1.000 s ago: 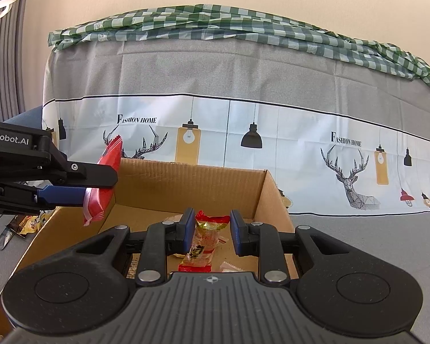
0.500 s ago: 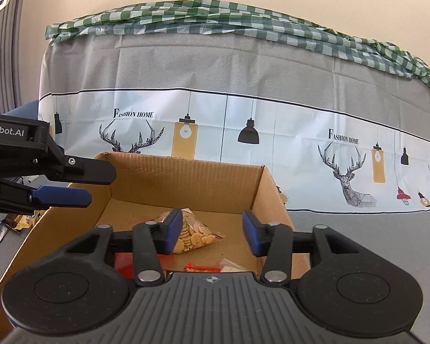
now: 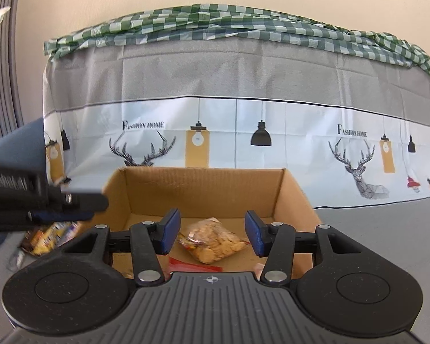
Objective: Organize snacks
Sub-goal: 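Lower both held snacks into the box and open both grippers, then grasp the dark chocolate bar with left gripper while right grasps purple bar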
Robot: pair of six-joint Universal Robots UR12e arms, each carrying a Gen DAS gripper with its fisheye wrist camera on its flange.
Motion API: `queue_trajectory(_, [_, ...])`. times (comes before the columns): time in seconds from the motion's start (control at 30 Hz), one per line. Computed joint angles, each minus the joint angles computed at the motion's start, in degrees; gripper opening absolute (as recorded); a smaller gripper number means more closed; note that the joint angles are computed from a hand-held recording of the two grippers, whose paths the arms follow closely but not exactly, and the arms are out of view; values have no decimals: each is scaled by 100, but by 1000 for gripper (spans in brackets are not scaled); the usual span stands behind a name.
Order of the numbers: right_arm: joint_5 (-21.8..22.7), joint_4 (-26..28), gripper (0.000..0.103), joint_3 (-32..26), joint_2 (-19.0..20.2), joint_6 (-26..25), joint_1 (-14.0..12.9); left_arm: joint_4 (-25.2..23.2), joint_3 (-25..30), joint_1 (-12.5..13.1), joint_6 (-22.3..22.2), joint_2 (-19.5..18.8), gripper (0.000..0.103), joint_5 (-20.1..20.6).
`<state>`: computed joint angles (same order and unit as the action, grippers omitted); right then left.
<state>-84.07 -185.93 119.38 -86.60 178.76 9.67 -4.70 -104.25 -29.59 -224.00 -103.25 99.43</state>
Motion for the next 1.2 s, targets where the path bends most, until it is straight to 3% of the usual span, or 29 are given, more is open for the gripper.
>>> queue_trajectory(0.1, [64, -154, 51, -36, 65, 296, 94, -638, -35, 184, 60, 204, 13, -15])
queue_trajectory(0.23, [205, -462, 35, -60, 144, 557, 245, -753, -346, 419, 36, 466, 13, 309])
queue_trajectory(0.3, [295, -581, 32, -64, 177, 591, 324, -1258, -447, 545, -58, 615, 13, 369])
queue_trajectory(0.43, [490, -677, 31, -108, 241, 531, 505, -1854, -597, 806, -272, 810, 13, 353])
queue_trajectory(0.57, [654, -691, 31, -160, 305, 411, 714, -2121, -723, 1014, -548, 909, 13, 190])
queue_trajectory(0.77, [819, -505, 31, -314, 483, 327, 1092, -2238, -798, 1148, -896, 995, 13, 268])
queue_trajectory(1.07, [181, -55, 31, -759, 967, 665, 1616, -2409, -1021, 1358, -1240, 1153, 15, 198])
queue_trajectory(1.2, [-286, 298, 31, -1031, 1247, 999, 1763, -2293, -1012, 1341, -1166, 1081, 23, 204])
